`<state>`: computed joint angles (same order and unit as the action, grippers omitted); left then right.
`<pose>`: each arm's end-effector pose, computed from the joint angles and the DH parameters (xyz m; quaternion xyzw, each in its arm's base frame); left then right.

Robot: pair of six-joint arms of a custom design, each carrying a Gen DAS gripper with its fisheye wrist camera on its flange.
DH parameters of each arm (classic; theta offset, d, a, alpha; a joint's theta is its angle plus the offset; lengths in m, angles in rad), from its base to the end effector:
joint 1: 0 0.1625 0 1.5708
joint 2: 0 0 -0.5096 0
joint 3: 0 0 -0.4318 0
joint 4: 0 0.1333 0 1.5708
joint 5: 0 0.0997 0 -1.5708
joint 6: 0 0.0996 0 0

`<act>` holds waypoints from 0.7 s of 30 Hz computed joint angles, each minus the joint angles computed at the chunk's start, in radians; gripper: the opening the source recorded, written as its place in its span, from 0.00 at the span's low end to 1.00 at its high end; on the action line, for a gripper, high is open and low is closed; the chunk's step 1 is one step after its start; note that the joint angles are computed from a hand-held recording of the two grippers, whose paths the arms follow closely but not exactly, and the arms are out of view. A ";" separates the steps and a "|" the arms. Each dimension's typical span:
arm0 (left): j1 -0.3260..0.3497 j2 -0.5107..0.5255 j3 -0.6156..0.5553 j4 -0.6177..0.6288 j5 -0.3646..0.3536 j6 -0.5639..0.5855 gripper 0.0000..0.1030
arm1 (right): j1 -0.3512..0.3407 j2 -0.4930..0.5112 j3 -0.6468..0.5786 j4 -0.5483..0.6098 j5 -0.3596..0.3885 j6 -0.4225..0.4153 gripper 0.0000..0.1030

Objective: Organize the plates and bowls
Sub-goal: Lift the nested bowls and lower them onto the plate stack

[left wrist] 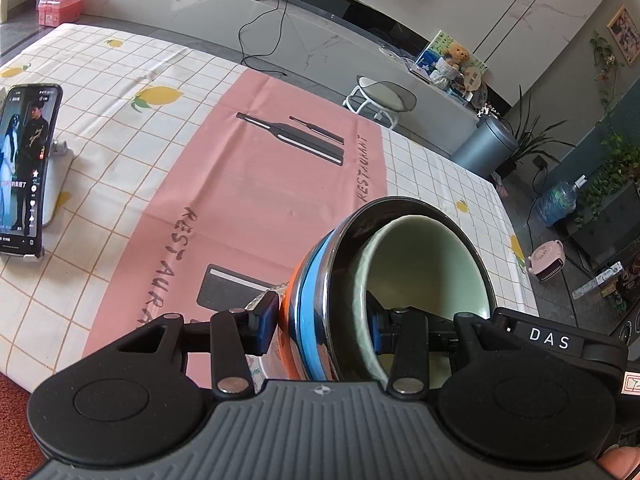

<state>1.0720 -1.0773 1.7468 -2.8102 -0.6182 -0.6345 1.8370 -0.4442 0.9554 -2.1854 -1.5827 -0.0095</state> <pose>-0.1442 -0.7130 0.3485 -0.1864 0.8422 -0.4470 0.2371 0.3764 -0.8781 0.0815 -0.1369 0.9892 -0.0520 0.0007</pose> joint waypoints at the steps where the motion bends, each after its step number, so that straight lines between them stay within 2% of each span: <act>1: 0.004 -0.004 0.006 0.000 -0.006 -0.006 0.47 | 0.003 0.005 -0.003 0.007 -0.007 -0.001 0.45; 21: 0.064 -0.004 0.012 0.026 -0.080 -0.058 0.47 | 0.001 0.068 -0.069 0.080 -0.075 -0.003 0.45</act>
<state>1.1358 -1.0814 1.7586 -2.7840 -0.6979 -0.6925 1.8384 -0.3762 0.8861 -2.1051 -1.6582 -0.0121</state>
